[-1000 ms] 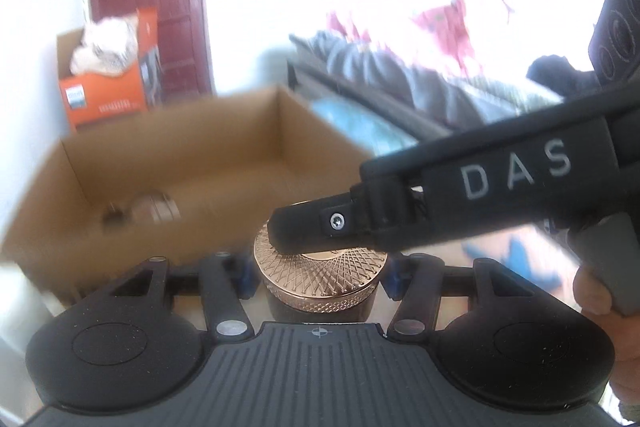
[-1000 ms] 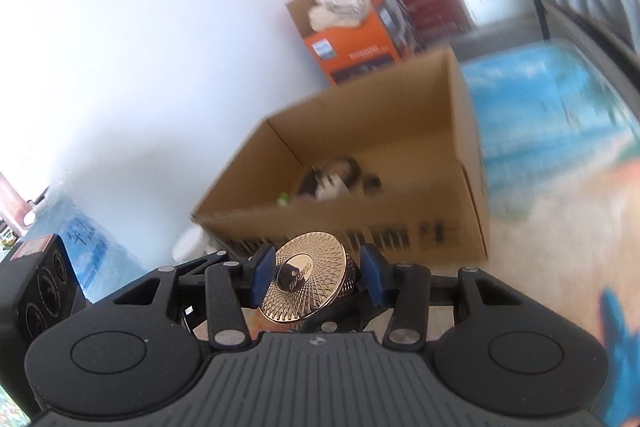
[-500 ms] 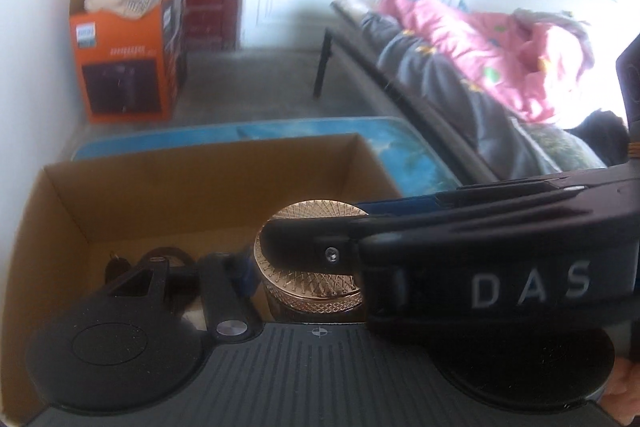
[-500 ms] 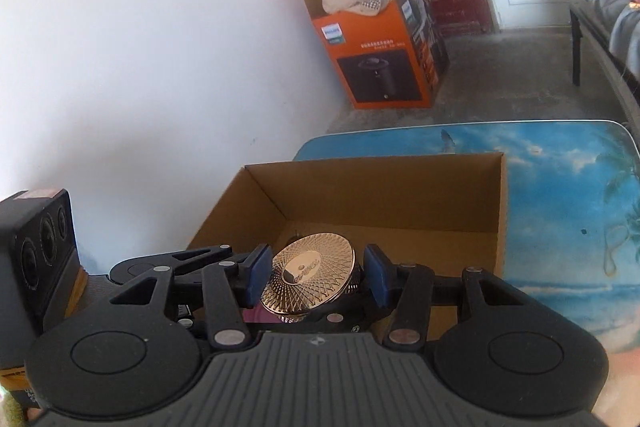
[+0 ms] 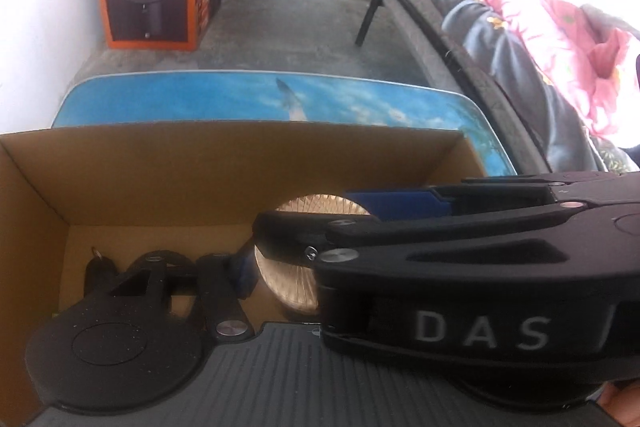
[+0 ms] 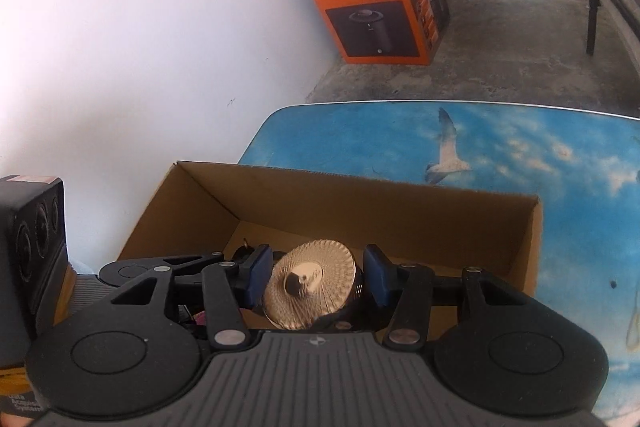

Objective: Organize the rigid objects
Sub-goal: 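Carry the jar into the box and open the right tool, then move the right tool to the green dropper bottle and grasp its cap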

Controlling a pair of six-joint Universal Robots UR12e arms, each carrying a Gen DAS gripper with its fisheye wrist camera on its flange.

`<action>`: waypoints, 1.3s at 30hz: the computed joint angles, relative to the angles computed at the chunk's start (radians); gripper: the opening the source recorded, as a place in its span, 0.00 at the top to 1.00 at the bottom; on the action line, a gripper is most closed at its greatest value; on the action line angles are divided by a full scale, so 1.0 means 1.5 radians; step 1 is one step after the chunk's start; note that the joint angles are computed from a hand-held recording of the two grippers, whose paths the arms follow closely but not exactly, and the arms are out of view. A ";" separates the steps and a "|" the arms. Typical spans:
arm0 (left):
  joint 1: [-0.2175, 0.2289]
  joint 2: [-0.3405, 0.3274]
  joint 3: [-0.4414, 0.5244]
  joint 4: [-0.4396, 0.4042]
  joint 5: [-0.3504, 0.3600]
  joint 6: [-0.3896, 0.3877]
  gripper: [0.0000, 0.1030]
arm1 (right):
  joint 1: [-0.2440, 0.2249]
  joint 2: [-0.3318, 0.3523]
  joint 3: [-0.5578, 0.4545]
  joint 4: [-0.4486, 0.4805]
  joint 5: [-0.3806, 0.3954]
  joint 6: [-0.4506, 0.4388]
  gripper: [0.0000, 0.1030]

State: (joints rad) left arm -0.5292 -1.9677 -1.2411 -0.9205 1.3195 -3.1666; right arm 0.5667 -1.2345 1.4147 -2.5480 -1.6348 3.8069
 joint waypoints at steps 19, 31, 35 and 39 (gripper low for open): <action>0.011 0.084 -0.083 0.085 -0.071 0.035 0.15 | 0.033 -0.072 0.090 -0.183 -0.050 0.028 0.48; 0.079 0.272 -0.341 0.325 -0.197 0.042 0.00 | 0.149 -0.148 0.215 -0.339 -0.149 0.072 0.36; 0.081 0.296 -0.408 0.364 -0.170 0.011 0.00 | 0.176 -0.131 0.219 -0.325 -0.172 0.107 0.31; 0.064 0.298 -0.447 0.360 -0.096 0.016 0.00 | 0.187 -0.092 0.193 -0.307 -0.162 0.104 0.31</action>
